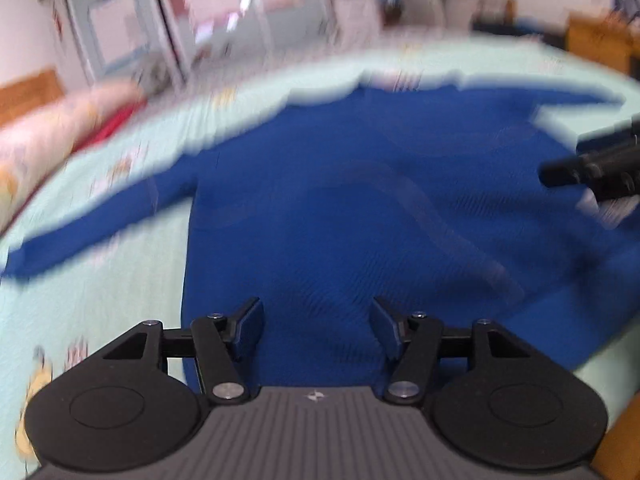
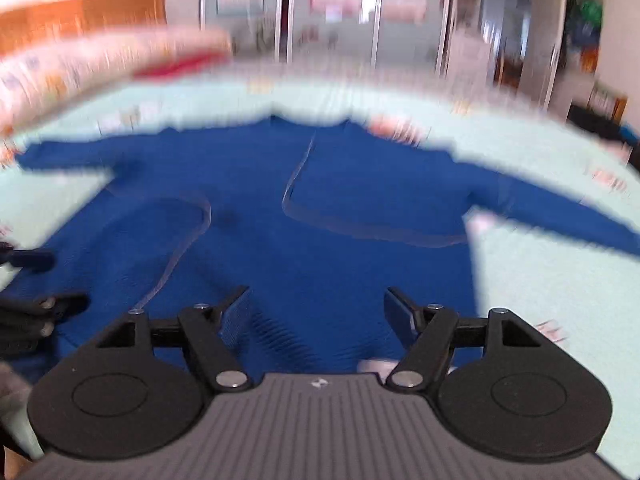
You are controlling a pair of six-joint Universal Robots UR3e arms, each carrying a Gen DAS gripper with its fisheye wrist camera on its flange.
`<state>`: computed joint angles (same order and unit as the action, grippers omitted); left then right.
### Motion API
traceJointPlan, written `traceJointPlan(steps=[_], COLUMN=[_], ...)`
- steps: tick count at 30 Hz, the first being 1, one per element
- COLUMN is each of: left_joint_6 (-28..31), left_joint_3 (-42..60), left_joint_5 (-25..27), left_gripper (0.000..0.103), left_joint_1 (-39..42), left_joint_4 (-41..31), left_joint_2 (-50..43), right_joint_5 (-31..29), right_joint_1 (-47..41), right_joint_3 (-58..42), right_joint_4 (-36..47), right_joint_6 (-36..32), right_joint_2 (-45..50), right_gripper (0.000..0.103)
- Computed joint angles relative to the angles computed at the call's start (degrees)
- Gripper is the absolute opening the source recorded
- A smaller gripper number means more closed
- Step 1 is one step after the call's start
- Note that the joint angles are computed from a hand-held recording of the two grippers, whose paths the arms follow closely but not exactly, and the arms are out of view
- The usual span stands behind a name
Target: Fold clothes
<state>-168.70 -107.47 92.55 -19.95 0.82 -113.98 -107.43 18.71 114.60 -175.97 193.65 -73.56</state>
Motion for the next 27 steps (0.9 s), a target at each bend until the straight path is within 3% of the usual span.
traceJointPlan(steps=[1, 3, 5, 8, 10, 14, 18, 20, 21, 24, 27], left_joint_6=[0.2, 1.2, 2.0, 1.0, -0.7, -2.3, 0.5, 0.7, 0.0, -1.3, -2.9], left_joint_3=[-2.8, -8.1, -14.0, -19.6, -19.9, -10.6, -0.6, -1.1, -4.4, -6.5, -0.1], left_joint_5=[-1.4, -4.4, -7.3, -10.7, -11.6, -10.6, -4.9, -3.4, -4.5, -6.1, -4.1], left_gripper=[0.064, 0.064, 0.064, 0.060, 0.060, 0.062, 0.062, 0.062, 0.062, 0.062, 0.062], left_joint_1=[1.6, 5.0, 8.8, 13.4, 13.3, 6.9, -0.4, -1.3, -0.5, 0.9, -1.5], left_joint_4=[-0.8, -3.4, -5.8, -10.1, -8.4, -2.2, -7.7, -12.3, -10.5, -14.1, -17.0], left_joint_2=[3.0, 9.5, 16.4, 25.5, 27.2, 18.3, 8.9, 8.6, 9.9, 14.5, 12.5], right_joint_5=[0.4, -2.9, 1.2, 7.7, 5.5, 4.7, 6.1, 8.0, 9.5, 12.2, 12.6], right_joint_1=[0.7, 4.6, 5.2, 3.2, 3.1, 3.5, 4.7, 4.0, 3.3, 0.5, -0.4], right_joint_3=[-2.0, 1.1, 10.7, 18.4, 19.5, 16.2, 12.0, 17.7, 20.7, 22.8, 23.4], right_joint_4=[4.2, 3.5, 0.4, 6.7, 5.6, -3.3, 6.3, 6.7, 7.4, 16.4, 10.0], right_joint_6=[0.5, 0.0, -3.3, -4.7, 0.5, 6.4, 2.2, -0.8, -2.7, -3.6, 0.9], right_joint_2=[1.0, -1.1, -9.0, -22.4, -25.5, -17.6, -14.1, -20.8, -24.8, -34.9, -35.6], right_gripper=[0.072, 0.072, 0.072, 0.072, 0.072, 0.072, 0.073, 0.073, 0.073, 0.073, 0.073])
